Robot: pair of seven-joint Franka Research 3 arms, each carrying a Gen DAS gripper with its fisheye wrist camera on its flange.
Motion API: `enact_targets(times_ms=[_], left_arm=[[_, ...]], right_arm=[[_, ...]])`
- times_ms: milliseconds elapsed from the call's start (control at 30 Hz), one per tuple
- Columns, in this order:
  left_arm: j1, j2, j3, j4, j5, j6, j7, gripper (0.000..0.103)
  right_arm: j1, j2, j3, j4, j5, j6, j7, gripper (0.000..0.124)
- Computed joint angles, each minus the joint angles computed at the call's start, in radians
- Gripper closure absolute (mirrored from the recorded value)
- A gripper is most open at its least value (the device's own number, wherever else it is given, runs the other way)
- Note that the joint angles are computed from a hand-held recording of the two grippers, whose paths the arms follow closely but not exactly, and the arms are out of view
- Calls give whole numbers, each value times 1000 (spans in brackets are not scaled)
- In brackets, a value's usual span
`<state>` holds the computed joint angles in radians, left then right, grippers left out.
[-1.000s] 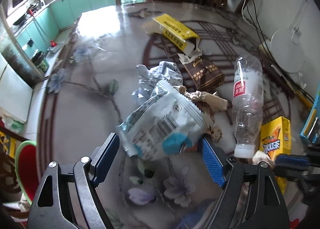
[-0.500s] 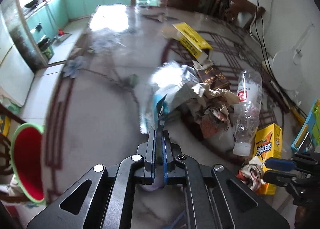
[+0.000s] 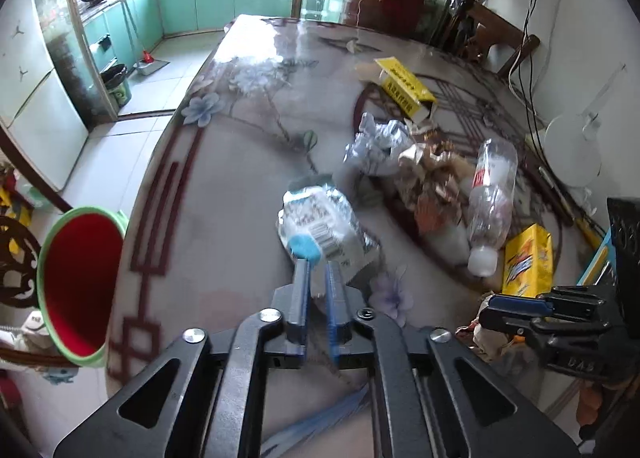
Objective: Collect trash
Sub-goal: 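Grasp the white barcode wrapper with the left tool while the right tool closes empty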
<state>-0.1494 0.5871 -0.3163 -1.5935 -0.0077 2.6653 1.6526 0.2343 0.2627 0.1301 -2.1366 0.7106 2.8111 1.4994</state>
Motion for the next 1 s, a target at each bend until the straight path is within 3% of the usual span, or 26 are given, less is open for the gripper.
enact_targets(times_ms=[33, 100, 200, 400, 433, 467, 500, 533, 600, 833, 1000], left_arm=[[4, -8, -2, -17, -2, 9, 4, 73], [9, -9, -6, -28, -6, 13, 8, 35], [-3, 31, -7, 14, -11, 16, -9, 29], [-72, 236, 21, 313, 3, -165, -88, 28], [-81, 265, 23, 357, 3, -189, -95, 29], [-87, 288, 23, 391, 3, -208, -97, 43], [-92, 309, 24, 422, 3, -230, -99, 66], [-95, 315, 25, 431, 2, -233, -101, 69], [-84, 310, 10, 424, -15, -230, -95, 89], [-27, 112, -8, 133, -19, -32, -50, 94], [14, 8, -20, 0, -31, 29, -30, 93]], right_arm=[[-7, -7, 12, -9, 28, 9, -20, 114], [-10, -25, 28, -32, 76, 43, -57, 120], [4, -47, 19, -55, 78, 79, -62, 122], [11, -101, 13, -110, 123, 145, -69, 123], [10, -111, 15, -120, 139, 155, -77, 123], [11, -125, 15, -133, 154, 166, -81, 123], [12, -134, 14, -142, 165, 171, -84, 123], [13, -146, 13, -152, 180, 178, -88, 123], [19, -164, 4, -168, 187, 184, -82, 122], [35, -168, -14, -165, 152, 210, -61, 122], [40, -140, -4, -122, 121, 216, -64, 122]])
